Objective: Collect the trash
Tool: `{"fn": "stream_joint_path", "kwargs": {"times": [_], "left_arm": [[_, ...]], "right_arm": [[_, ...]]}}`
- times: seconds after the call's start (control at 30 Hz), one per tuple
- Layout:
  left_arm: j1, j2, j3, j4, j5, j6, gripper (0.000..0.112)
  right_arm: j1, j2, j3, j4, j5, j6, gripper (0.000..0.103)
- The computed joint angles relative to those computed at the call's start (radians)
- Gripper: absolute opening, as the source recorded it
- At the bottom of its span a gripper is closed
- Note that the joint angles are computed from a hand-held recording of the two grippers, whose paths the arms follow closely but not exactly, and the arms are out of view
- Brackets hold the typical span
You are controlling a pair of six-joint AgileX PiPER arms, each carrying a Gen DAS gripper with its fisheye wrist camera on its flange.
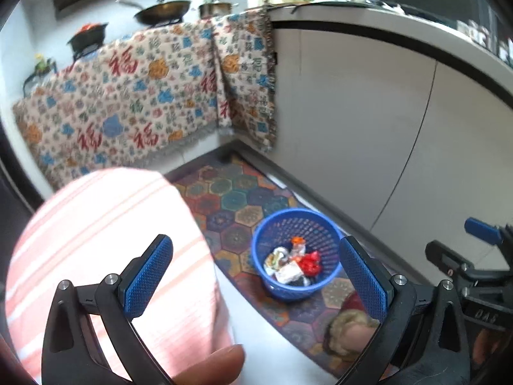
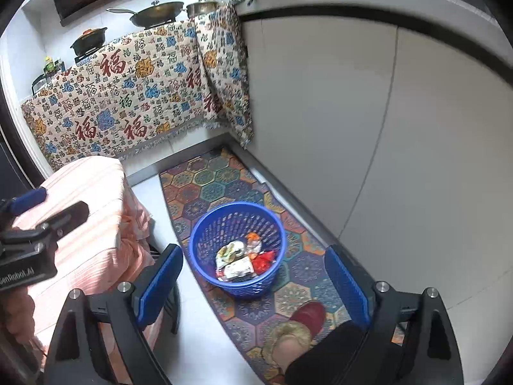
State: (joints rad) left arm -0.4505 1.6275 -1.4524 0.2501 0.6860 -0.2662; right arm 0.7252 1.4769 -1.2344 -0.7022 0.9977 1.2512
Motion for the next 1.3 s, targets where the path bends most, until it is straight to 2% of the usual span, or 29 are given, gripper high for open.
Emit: {"fn": "stream_joint_path", "kwargs": {"times": [0.07, 0.2, 0.27, 0.43, 1.3], "left_arm": [[0.021, -0.016, -0.004, -0.068, 0.028, 0.054, 0.103], [0.033, -0.044, -0.002, -0.094, 0.069, 0.083, 0.103], [0.048, -0.057, 0.009, -0.12, 0.067, 0.106, 0.103], [0.048, -0.079, 0.028, -0.077, 0.058, 0.062, 0.103], [0.052, -0.082, 0.046, -0.035, 0.046, 0.027, 0.103]], "right_arm": [[0.037, -0.006, -0.032, -0.003, 0.048, -0.006, 0.092], [0.094, 0.012, -0.103, -0.001, 0.109, -0.016, 0.092], [0.122, 0.019, -0.132, 0.0, 0.135, -0.021, 0.092], [0.176, 0.04, -0.188, -0.023, 0.189, -0.029, 0.092], [0.18, 0.058, -0.224, -0.01, 0.196, -0.06, 0.092]]}}
